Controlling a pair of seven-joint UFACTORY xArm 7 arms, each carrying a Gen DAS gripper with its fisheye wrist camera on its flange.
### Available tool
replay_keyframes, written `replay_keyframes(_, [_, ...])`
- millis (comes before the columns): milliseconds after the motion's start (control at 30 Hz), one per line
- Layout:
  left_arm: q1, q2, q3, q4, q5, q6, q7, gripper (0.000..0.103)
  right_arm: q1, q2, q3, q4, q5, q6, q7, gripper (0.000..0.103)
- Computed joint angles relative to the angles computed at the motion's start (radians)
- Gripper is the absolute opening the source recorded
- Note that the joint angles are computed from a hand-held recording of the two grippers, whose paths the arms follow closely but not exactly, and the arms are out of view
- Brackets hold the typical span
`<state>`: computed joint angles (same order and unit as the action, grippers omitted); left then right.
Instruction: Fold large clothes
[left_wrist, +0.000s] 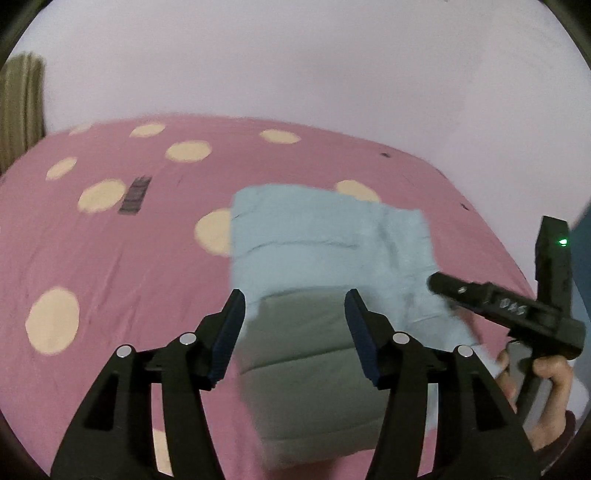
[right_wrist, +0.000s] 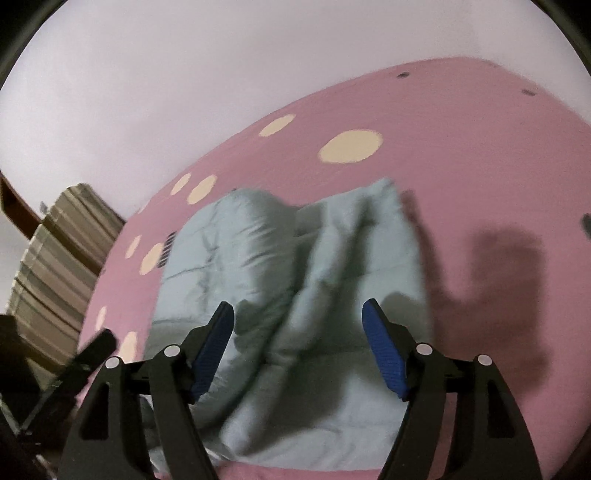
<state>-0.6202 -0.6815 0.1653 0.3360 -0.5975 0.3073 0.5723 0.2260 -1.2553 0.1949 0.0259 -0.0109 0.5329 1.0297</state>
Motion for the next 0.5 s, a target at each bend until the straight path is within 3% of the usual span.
replay_keyframes(133, [-0.009, 0.059, 0.046, -0.001, -0.026, -0.014, 0.035, 0.056, 0.011, 0.186, -0.011, 0.042, 0.018, -0.129, -0.005, 0.071])
replay_keyframes(167, [-0.009, 0.067, 0.052, 0.0, -0.034, -0.009, 0.043, 0.056, 0.008, 0.222, -0.007, 0.055, 0.016, -0.14, -0.01, 0.062])
replay_keyframes(200, [-0.009, 0.069, 0.055, 0.0, -0.043, -0.003, 0.05, 0.056, 0.0, 0.238, 0.005, 0.067, 0.009, -0.131, -0.009, 0.03])
replay_keyframes(267, [-0.017, 0.064, 0.074, 0.006, -0.071, 0.014, 0.083, 0.056, -0.008, 0.27, -0.005, 0.089, -0.007, -0.118, -0.042, 0.019])
replay_keyframes(433, [-0.051, 0.045, 0.08, 0.015, -0.145, 0.024, 0.166, 0.057, -0.047, 0.138, -0.024, 0.063, -0.021, -0.006, -0.073, 0.015])
replay_keyframes(500, [-0.073, 0.064, 0.054, 0.018, -0.17, 0.014, 0.184, 0.057, -0.065, 0.089, -0.042, 0.04, -0.027, 0.039, -0.097, 0.015])
